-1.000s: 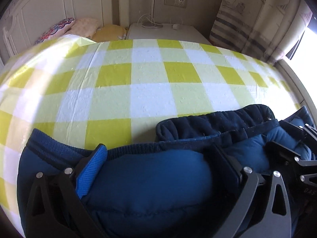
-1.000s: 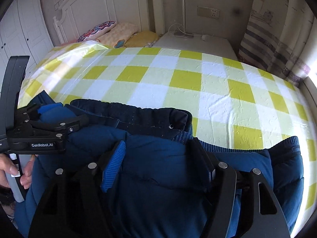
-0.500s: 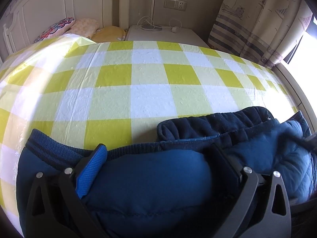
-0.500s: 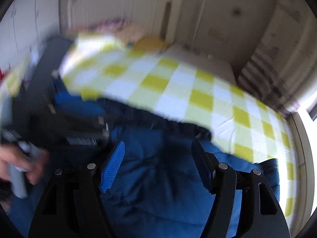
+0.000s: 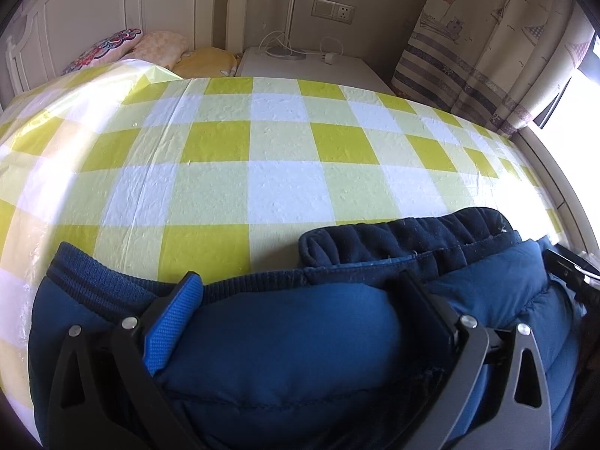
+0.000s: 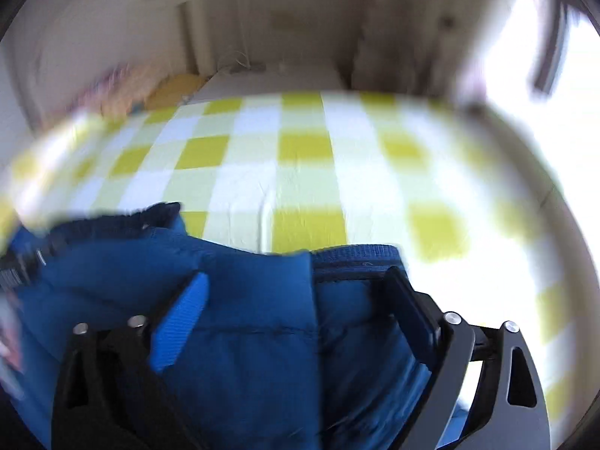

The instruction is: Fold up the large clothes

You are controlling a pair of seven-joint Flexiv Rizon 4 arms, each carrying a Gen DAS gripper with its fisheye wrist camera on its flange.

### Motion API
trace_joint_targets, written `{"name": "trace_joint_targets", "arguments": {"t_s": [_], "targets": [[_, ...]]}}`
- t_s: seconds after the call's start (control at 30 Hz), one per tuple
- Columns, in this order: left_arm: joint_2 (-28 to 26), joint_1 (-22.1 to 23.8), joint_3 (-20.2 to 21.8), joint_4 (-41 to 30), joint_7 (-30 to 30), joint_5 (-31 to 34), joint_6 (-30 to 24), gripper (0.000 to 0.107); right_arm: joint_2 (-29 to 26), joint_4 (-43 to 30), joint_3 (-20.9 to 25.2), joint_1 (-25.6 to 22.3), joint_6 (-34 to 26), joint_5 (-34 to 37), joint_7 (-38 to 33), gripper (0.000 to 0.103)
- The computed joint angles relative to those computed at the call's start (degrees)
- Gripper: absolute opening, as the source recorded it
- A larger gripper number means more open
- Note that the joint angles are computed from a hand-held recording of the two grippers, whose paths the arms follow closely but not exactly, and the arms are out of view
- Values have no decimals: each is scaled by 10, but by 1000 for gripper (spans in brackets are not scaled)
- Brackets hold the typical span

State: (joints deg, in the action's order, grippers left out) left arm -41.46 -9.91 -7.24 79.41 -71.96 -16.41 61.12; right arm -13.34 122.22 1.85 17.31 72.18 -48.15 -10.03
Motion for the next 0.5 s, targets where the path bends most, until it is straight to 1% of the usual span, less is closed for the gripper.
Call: {"name": "trace_joint_targets", "arguments": {"t_s": [0.03,0.07,0.1,0.13,0.17,0.2,0.23,0.27,0.3,0.33,0.37,0.4,0.43,0.47,0.5], "targets": [[0,-1,2,-2,-1,2,-2,101,-2,4,-4,-4,22,-2,1,87],[0,-5,8,-7,-6,7,-9,101,-3,1,-13,7,7,-20,6,87],[1,-10,16,-11,-14,14,-17,101,-4,-14,-4,16,-42,-11,-12,88],[5,-17,26,-13,-28,22,-18,100,-6,-22,-3,24,-68,-19,-19,88],[20,-25,35,0,-54,30,0,99,-6,-22,-15,39,-78,-22,-24,88],[32,-21,25,16,-51,23,20,99,-8,-23,-17,41,-80,-27,-21,88],[47,-8,-3,40,-32,9,46,100,-8,-21,-16,36,-71,-26,-18,88],[63,-9,-18,61,-3,-2,72,100,-7,-18,-12,29,-63,-29,-15,88],[72,-21,-13,67,1,22,88,100,-2,-13,-14,30,-61,-28,-14,88],[74,-49,10,64,-1,56,97,100,-1,-13,-15,32,-63,-30,-12,88],[71,-69,28,58,-3,82,98,101,-1,-13,-14,32,-65,-32,-11,88],[59,-104,63,41,-9,115,84,101,-1,-12,-11,29,-66,-36,-8,88],[39,-125,81,10,-17,167,35,101,0,-11,-12,28,-64,-38,-6,88],[30,-129,85,-1,-27,181,21,101,3,-8,-11,28,-60,-39,-1,88],[31,-118,73,6,-20,158,29,101,5,-6,-11,28,-58,-42,5,88]]}}
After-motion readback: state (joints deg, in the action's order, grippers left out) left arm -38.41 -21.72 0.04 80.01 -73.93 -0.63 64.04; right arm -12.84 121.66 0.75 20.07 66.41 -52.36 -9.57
